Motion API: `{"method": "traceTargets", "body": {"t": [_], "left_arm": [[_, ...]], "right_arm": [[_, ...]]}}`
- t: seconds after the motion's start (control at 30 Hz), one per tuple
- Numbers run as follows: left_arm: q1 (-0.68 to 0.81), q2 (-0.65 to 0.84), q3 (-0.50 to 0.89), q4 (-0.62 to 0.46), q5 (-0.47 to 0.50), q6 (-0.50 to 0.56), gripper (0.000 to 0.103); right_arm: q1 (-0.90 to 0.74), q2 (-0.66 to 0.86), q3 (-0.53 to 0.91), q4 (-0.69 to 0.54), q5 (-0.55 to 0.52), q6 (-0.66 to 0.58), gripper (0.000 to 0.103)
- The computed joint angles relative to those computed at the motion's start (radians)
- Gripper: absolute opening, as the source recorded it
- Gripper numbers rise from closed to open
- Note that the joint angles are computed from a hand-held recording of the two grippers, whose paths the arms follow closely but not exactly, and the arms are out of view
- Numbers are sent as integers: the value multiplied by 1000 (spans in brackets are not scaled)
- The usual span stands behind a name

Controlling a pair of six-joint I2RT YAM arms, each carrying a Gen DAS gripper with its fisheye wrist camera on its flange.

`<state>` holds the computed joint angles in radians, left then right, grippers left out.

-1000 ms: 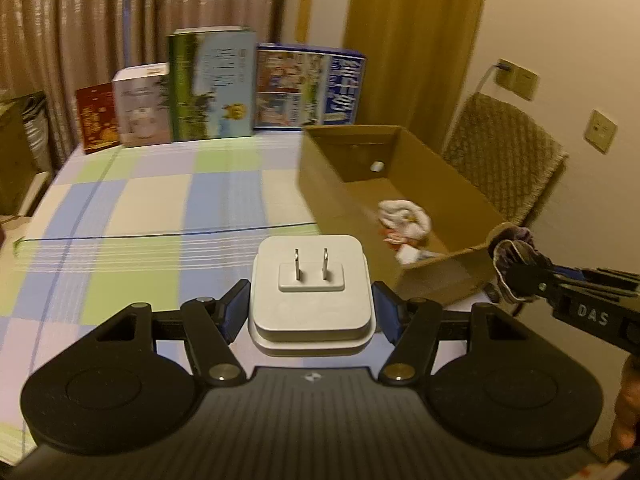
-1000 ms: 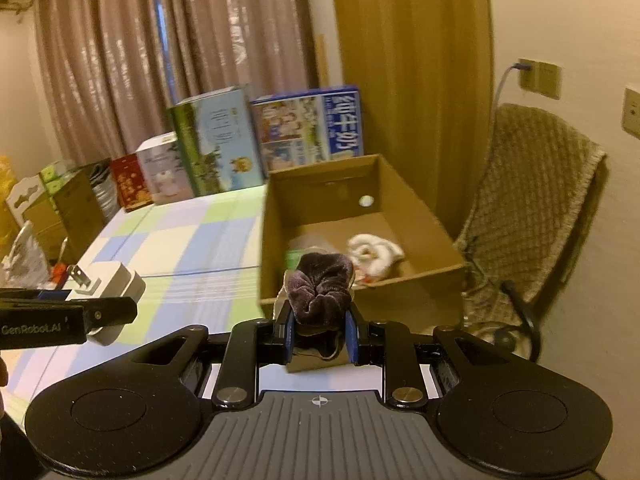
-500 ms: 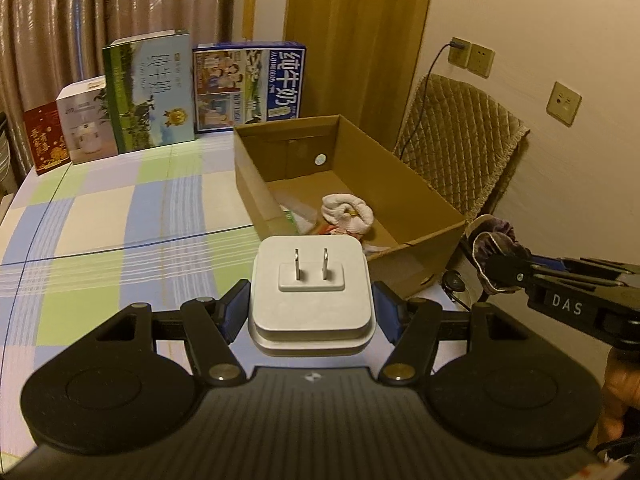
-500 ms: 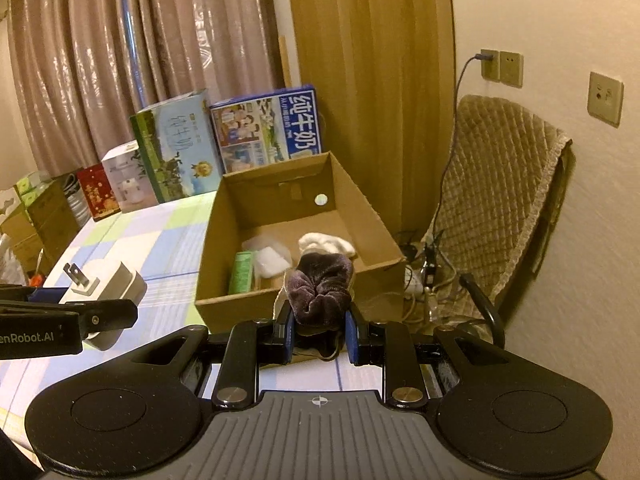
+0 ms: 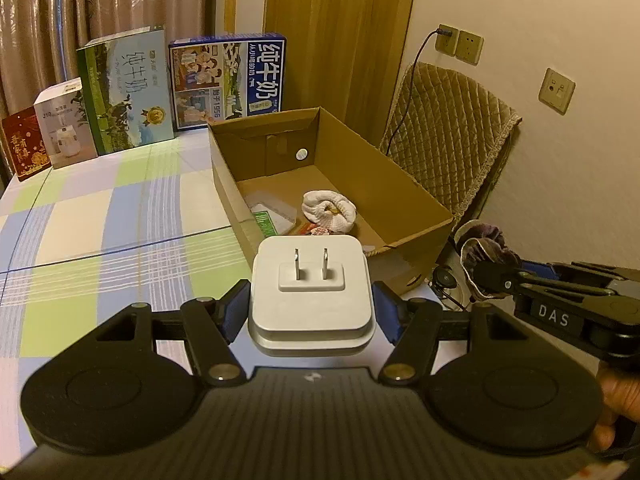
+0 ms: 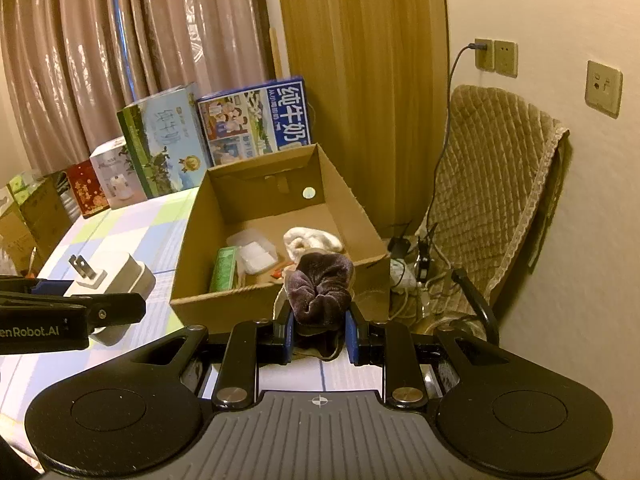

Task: Organize objects
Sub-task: 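Carry the plug and scrunchie with both tools over the cardboard box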

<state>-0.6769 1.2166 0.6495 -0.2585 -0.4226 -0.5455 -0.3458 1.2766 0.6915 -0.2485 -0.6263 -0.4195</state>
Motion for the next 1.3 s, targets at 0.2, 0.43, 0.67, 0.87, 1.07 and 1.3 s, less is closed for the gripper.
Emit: {"method": "traceTargets", "body": {"t": [0.2, 0.43, 0.67, 0.87, 1.07, 1.3], "left_arm": [[41, 66, 30, 49, 32, 31, 60], [100, 139, 73, 95, 77, 66, 60], [171, 240, 156, 135, 125, 118, 60], [226, 352, 251, 158, 174, 162, 60], [254, 427, 319, 166, 201, 188, 60], [280, 491, 375, 174, 228, 211, 60]], "right_arm": [[33, 62, 44, 38, 28, 20, 22], [78, 163, 130, 72, 51, 57, 22], [134, 275, 257, 76, 71, 86, 22], [182, 367, 345, 85, 101, 97, 22], [207, 431, 398, 93, 117, 105, 22], [222, 478, 434, 97, 131, 115, 22]]}}
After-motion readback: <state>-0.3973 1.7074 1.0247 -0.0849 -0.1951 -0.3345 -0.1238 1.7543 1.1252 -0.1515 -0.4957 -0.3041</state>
